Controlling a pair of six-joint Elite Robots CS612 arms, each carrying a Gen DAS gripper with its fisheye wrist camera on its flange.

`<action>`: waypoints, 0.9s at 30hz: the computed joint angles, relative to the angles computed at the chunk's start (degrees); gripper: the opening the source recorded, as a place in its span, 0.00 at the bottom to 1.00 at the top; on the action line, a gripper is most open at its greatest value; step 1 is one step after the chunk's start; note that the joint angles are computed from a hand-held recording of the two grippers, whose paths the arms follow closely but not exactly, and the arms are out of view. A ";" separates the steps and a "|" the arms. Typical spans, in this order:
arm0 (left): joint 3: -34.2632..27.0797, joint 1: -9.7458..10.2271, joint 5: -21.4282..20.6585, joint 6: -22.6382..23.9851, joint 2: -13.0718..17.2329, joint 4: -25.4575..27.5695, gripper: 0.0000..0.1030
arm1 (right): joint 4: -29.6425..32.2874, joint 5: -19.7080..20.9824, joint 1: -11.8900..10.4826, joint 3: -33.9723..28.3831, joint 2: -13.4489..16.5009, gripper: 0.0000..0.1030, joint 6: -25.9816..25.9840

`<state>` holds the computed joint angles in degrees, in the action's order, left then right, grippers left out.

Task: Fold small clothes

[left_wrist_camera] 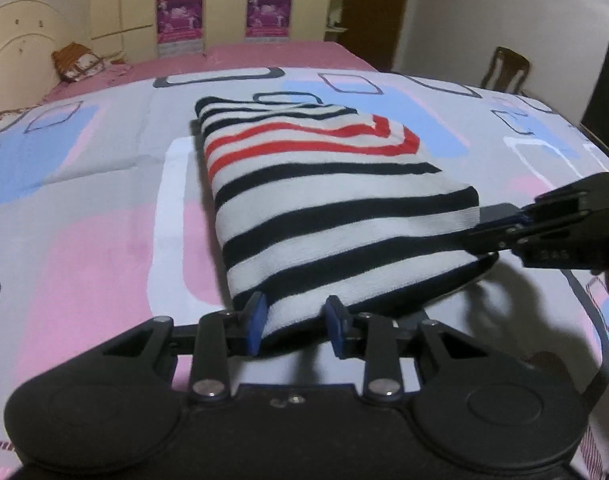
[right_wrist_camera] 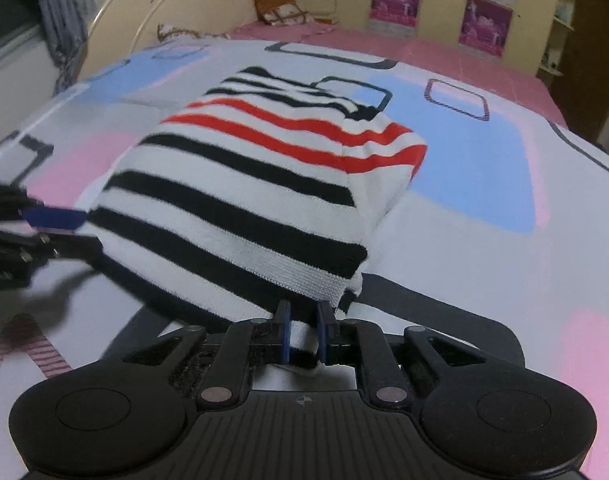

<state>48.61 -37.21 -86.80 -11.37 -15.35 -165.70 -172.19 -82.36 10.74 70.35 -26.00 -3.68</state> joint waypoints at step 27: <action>28.06 -11.20 19.46 -6.60 -15.60 -20.99 1.00 | -32.91 -6.51 -0.47 35.47 -17.45 1.00 14.20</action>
